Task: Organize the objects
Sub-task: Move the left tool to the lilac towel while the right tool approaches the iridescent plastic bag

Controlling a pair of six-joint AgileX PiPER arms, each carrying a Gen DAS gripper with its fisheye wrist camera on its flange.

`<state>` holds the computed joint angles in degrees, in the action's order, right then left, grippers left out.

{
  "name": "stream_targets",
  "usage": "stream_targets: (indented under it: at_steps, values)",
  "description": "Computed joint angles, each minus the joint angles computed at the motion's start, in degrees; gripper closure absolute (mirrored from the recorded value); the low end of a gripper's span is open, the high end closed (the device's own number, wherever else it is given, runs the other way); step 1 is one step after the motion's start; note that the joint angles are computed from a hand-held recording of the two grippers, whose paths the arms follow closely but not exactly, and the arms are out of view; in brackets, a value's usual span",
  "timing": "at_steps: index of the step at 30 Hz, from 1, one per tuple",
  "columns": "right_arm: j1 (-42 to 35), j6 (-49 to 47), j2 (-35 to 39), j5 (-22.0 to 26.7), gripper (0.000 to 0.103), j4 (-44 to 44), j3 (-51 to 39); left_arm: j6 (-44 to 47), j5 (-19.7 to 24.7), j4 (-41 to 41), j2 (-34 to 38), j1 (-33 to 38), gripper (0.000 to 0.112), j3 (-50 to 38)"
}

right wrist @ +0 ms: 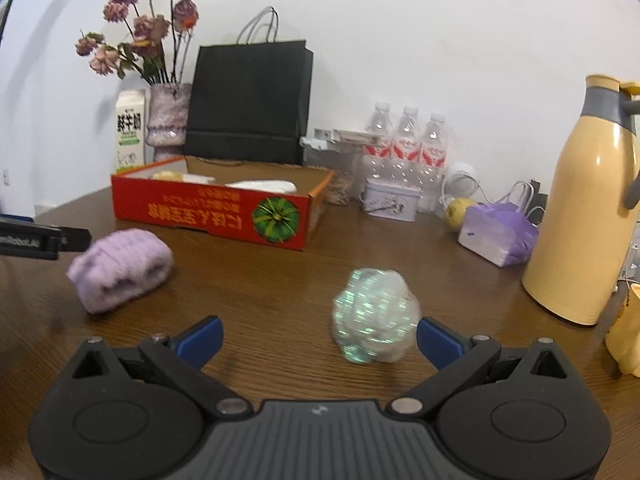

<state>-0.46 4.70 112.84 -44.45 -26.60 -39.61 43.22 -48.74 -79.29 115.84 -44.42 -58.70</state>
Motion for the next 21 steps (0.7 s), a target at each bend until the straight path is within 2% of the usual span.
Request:
stream_targets:
  at_steps: [2,13,15,18,21]
  values:
    - [-1.1,0.9,0.8,2.0,0.0,-0.9,-2.1,1.2,0.4,-1.2,0.7,-0.1,0.009,-1.3]
    - [-5.8,18.1,7.1,9.4,0.0,-21.8,-17.2,5.9,1.1,-5.5,4.5,-0.1,0.009,-7.9]
    - [-5.6,22.3,8.5,11.2,0.003,-25.4,-20.5,6.3,0.8,-6.0,5.0,-0.1,0.009,-8.8]
    - [-6.3,36.0,10.5,13.6,0.012,-36.8,-25.9,6.9,0.7,-6.3,5.5,-0.1,0.009,-9.6]
    - [-6.6,37.8,10.8,13.0,0.02,-38.3,-26.3,7.6,1.2,-6.5,6.0,0.0,0.009,-10.4]
